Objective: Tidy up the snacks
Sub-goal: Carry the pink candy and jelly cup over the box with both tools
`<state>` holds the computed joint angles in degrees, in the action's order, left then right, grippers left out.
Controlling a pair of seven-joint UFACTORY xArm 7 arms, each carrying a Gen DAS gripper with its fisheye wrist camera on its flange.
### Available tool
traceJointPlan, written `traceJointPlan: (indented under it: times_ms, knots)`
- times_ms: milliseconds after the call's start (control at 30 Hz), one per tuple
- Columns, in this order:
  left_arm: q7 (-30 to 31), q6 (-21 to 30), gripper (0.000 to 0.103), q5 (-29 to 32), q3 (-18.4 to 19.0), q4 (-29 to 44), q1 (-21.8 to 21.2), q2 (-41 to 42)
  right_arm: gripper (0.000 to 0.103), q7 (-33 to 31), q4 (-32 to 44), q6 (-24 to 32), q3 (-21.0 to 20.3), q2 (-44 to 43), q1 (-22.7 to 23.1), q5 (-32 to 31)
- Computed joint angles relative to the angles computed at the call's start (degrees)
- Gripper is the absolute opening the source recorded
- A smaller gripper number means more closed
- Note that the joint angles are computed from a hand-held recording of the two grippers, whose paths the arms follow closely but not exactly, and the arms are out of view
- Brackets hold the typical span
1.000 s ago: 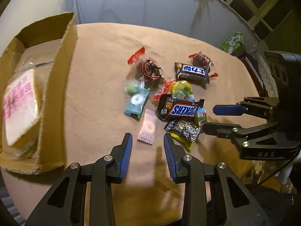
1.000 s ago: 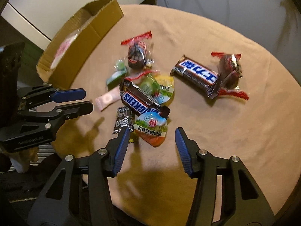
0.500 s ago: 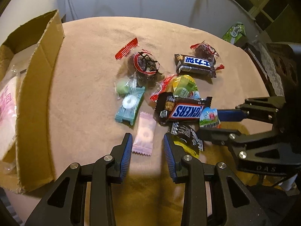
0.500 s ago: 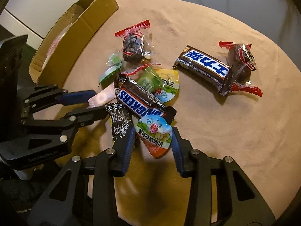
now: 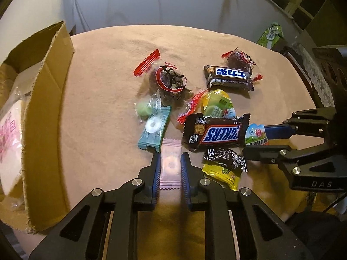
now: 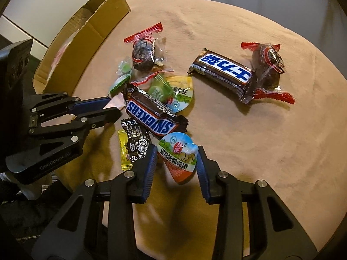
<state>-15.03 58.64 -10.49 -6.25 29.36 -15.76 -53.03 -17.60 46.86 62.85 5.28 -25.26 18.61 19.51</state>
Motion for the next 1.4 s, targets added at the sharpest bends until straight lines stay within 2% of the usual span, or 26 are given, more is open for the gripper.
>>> traceJointPlan:
  times_ms: [300, 700, 1067, 1400]
  knots:
    - [-1.07, 2.16, 0.017, -0.56, 1.10, 0.78, 0.79, -3.61, 0.037, -0.32, 0.78, 0.83, -0.99, -1.42, -0.29, 1.32]
    - [-3.22, 4.75, 0.017, 1.73, 2.27, 2.82, 5.91, -9.30, 0.037, -1.87, 6.78, 1.23, -0.53, 0.31, 0.77, 3.54]
    - [-4.23, 6.60, 0.017, 6.00, 4.75, 2.83, 12.76, -13.96, 0.037, -2.93, 18.06, -1.47, 3.24, 9.58, 4.05, 4.42]
    - [-3.84, 8.29, 0.017, 9.52, 7.68, 1.71, 18.97, -17.12, 0.037, -1.20, 29.86, -2.93, 7.27, 20.35, 7.34, 2.38]
